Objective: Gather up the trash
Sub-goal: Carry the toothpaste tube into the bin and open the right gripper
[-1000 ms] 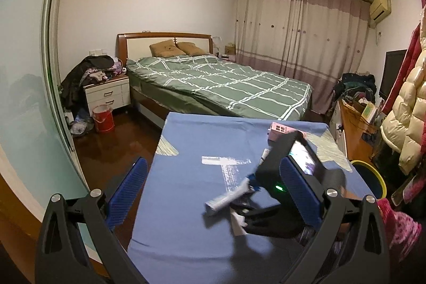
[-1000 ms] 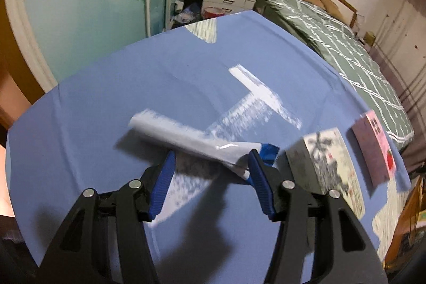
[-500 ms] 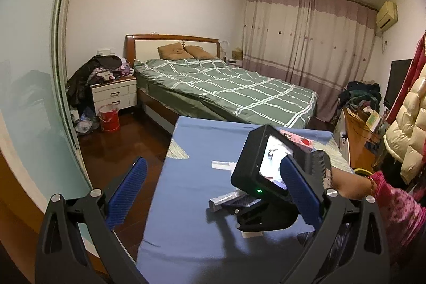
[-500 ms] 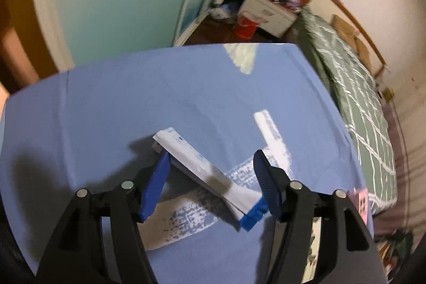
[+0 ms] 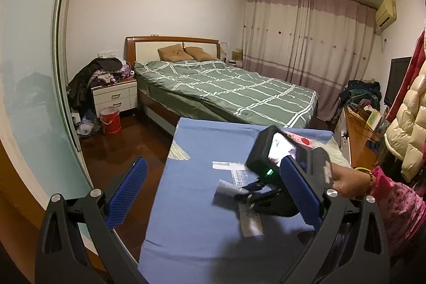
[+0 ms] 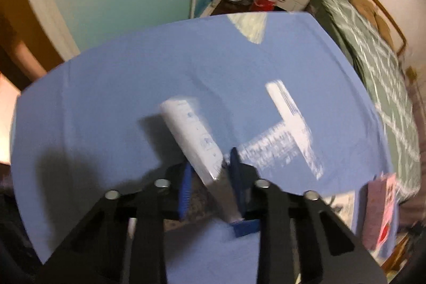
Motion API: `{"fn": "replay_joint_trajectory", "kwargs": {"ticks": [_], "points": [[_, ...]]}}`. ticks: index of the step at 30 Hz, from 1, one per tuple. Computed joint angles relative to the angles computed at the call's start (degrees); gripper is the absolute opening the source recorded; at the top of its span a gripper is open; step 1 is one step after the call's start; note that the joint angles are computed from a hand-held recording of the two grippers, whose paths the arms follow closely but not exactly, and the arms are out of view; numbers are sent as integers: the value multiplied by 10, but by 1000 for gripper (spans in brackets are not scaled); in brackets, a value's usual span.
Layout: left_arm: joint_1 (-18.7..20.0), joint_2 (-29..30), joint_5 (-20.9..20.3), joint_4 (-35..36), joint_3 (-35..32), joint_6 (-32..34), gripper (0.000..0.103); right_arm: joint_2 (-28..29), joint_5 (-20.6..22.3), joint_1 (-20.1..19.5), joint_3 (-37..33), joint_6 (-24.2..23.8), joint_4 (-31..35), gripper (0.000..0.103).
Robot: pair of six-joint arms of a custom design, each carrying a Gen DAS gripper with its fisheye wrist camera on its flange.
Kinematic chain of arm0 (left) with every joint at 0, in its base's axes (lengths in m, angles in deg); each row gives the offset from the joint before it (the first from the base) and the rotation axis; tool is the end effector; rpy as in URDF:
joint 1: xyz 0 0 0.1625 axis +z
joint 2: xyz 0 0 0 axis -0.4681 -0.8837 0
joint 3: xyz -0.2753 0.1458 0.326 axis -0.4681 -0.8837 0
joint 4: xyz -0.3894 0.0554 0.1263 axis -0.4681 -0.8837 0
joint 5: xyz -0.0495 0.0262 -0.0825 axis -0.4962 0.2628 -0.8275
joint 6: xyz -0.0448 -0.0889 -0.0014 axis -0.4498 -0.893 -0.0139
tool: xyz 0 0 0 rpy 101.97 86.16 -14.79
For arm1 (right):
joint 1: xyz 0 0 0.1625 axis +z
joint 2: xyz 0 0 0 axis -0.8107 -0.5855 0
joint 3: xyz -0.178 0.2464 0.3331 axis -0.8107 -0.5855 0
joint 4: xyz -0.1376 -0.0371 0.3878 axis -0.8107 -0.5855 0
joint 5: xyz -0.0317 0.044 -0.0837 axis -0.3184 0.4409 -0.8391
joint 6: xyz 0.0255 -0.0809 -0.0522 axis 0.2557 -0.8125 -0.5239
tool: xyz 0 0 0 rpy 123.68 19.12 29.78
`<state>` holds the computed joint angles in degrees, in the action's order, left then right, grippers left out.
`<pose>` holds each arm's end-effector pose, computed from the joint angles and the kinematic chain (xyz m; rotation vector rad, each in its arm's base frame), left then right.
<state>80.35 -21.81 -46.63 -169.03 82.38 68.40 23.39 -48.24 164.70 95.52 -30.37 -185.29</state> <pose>-0.1947 -0.5811 0.3550 0.6508 2.2401 -1.2758 0.3685 -0.7572 0.0493 1.2937 -2.2000 0.0578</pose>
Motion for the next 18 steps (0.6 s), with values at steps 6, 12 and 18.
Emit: {"fn": "replay_joint_trajectory", "kwargs": {"ticks": [6, 12, 18], "points": [[2, 11, -20, 26, -8, -8, 98, -90, 106, -27, 95, 98, -50, 12], [0, 38, -61, 73, -21, -21, 98, -199, 156, -52, 260, 155, -222, 12], [-5, 89, -122, 142, -48, -34, 98, -278, 71, -62, 384, 216, -414, 12]]}}
